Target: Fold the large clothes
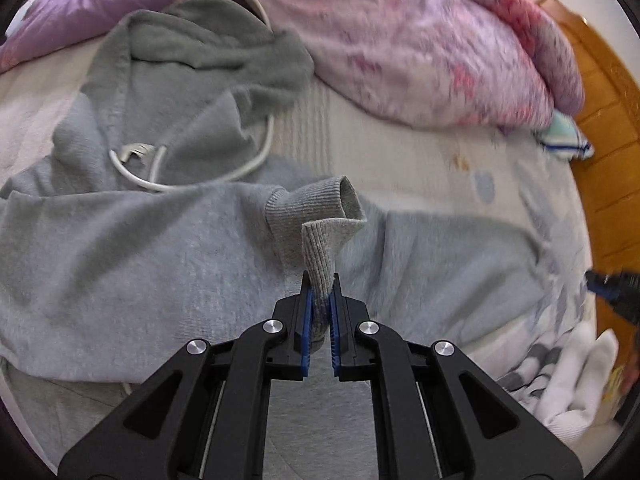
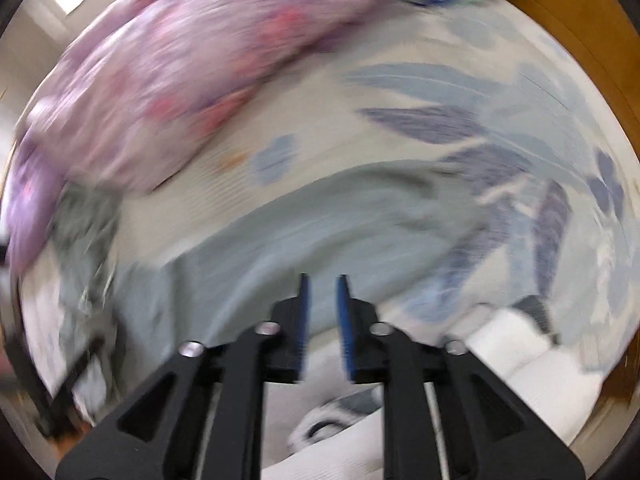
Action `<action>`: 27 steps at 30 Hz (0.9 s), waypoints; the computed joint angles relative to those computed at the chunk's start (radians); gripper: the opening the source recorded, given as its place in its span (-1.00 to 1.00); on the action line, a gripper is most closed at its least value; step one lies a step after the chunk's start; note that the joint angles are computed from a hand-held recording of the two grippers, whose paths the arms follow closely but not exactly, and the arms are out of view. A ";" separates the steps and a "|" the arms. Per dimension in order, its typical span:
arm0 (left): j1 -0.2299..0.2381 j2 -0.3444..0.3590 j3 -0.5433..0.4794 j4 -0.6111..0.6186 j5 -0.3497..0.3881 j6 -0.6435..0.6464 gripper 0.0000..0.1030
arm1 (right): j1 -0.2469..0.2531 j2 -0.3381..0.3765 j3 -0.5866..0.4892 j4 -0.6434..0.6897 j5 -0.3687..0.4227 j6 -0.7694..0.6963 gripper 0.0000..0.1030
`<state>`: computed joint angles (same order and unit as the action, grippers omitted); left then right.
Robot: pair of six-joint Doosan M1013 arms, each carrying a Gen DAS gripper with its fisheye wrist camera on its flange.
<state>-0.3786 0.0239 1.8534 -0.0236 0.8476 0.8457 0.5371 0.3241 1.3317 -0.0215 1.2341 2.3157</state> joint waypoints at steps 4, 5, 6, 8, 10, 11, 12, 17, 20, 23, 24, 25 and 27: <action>-0.021 0.007 0.014 -0.013 0.002 0.022 -0.86 | -0.073 0.006 0.034 0.028 0.041 0.123 -0.16; -0.028 0.017 0.011 -0.017 0.001 0.029 -0.86 | -0.088 0.011 0.040 0.039 0.059 0.149 -0.09; -0.028 0.026 0.007 -0.028 0.002 0.041 -0.86 | -0.099 0.011 0.051 0.056 0.054 0.168 -0.05; -0.032 0.039 0.011 -0.037 0.005 0.045 -0.85 | -0.132 0.006 0.088 0.134 0.017 0.167 -0.01; -0.035 0.053 0.012 -0.046 0.013 0.055 -0.84 | -0.162 0.018 0.117 0.237 -0.004 0.171 0.05; -0.037 0.059 0.009 -0.049 0.020 0.061 -0.82 | -0.172 0.024 0.131 0.282 -0.016 0.171 0.05; -0.036 0.063 0.009 -0.067 0.021 0.081 -0.67 | -0.176 0.027 0.141 0.303 -0.033 0.169 0.05; -0.023 0.023 0.035 -0.186 -0.036 0.198 0.15 | -0.177 0.041 0.172 0.324 -0.101 0.197 0.05; -0.012 -0.022 0.058 -0.193 -0.056 0.205 0.21 | -0.158 0.056 0.153 0.247 -0.074 0.221 -0.34; 0.007 -0.066 0.082 -0.116 -0.037 0.122 0.24 | -0.138 0.031 0.167 0.185 -0.135 0.240 -0.88; 0.019 -0.081 0.092 -0.079 -0.015 0.076 0.26 | -0.130 0.027 0.164 0.163 -0.138 0.243 -0.89; 0.027 -0.089 0.099 -0.050 0.005 0.041 0.26 | -0.120 0.018 0.161 0.125 -0.148 0.245 -0.89; 0.059 -0.113 0.122 -0.004 0.047 -0.010 0.27 | -0.089 -0.007 0.155 0.028 -0.190 0.254 -0.89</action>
<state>-0.3197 -0.0891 1.9759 -0.0278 0.8941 0.8361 0.4479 0.3171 1.4863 0.0064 1.0439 2.5696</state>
